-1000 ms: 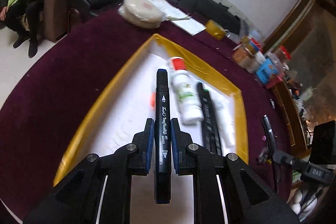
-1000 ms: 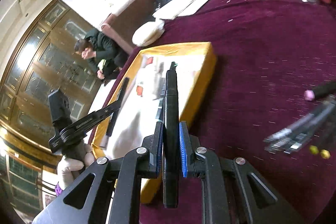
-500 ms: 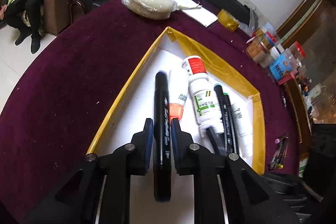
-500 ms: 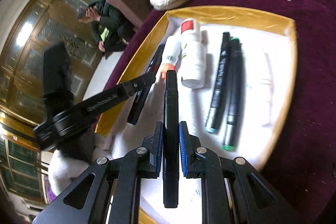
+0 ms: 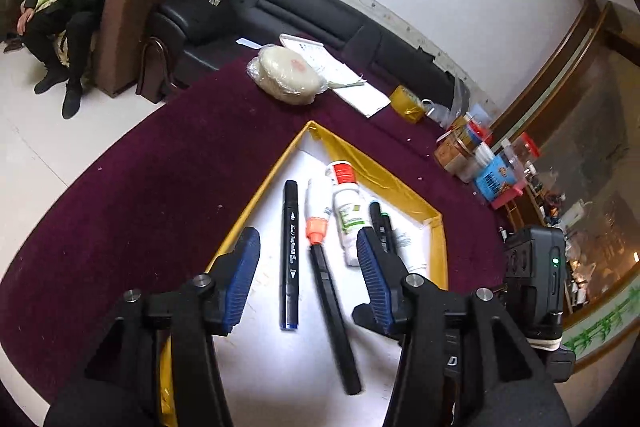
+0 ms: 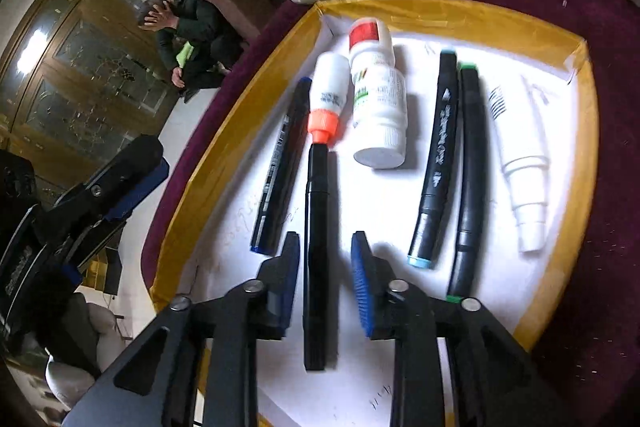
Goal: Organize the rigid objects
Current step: 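Carry both markers over the white tray, lower them in and open both tools, then move both open tools back over the marker pile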
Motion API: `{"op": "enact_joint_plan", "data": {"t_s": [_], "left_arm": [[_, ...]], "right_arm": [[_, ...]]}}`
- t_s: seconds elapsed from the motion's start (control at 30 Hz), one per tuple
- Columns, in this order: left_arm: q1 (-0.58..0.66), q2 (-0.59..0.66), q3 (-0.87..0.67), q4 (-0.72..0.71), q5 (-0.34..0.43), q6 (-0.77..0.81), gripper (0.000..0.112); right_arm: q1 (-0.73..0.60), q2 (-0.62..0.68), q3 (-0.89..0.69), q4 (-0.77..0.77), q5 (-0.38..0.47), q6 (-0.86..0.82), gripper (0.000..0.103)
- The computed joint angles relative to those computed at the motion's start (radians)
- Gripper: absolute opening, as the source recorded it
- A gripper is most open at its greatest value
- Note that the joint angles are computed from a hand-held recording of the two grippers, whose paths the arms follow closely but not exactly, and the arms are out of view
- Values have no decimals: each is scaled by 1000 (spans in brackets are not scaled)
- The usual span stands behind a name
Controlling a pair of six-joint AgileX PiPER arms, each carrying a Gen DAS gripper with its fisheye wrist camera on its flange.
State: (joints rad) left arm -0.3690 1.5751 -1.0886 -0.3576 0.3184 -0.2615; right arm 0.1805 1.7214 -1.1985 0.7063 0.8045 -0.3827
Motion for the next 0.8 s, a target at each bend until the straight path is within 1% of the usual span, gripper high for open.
{"op": "enact_joint_plan", "data": {"t_s": [0.07,0.13,0.17,0.27,0.3,0.33,0.4,0.43,0.5,0.57,0.63,0.73,0.8], "left_arm": [[-23,-9,-2,51,-2,-64,54],[-45,-9,-16,88,3,-108,55],[-63,-6,-28,105,9,-126,55],[-121,10,-73,185,29,-207,56],[-142,18,-93,200,42,-218,57],[-162,26,-110,221,51,-235,60],[-212,48,-153,284,71,-289,62],[-237,65,-178,305,82,-303,62],[-280,106,-232,321,106,-309,63],[-324,165,-308,317,148,-298,63],[-363,225,-388,300,191,-275,62],[-433,326,-530,346,268,-286,62],[-485,417,-655,392,340,-293,62]], "right_arm": [[-17,-45,25,-6,-14,-21,29],[-60,-107,72,7,-28,-67,36],[-92,-140,98,21,-30,-100,37],[-222,-228,165,79,-11,-210,43],[-289,-254,185,110,9,-262,46],[-346,-276,204,132,24,-301,48],[-480,-308,231,167,50,-375,48],[-534,-310,235,177,56,-399,48],[-684,-306,245,198,83,-462,48],[-826,-275,240,217,94,-513,48],[-938,-238,224,236,101,-564,48],[-1030,-185,212,272,48,-628,49],[-1088,-136,200,311,28,-682,49]]}}
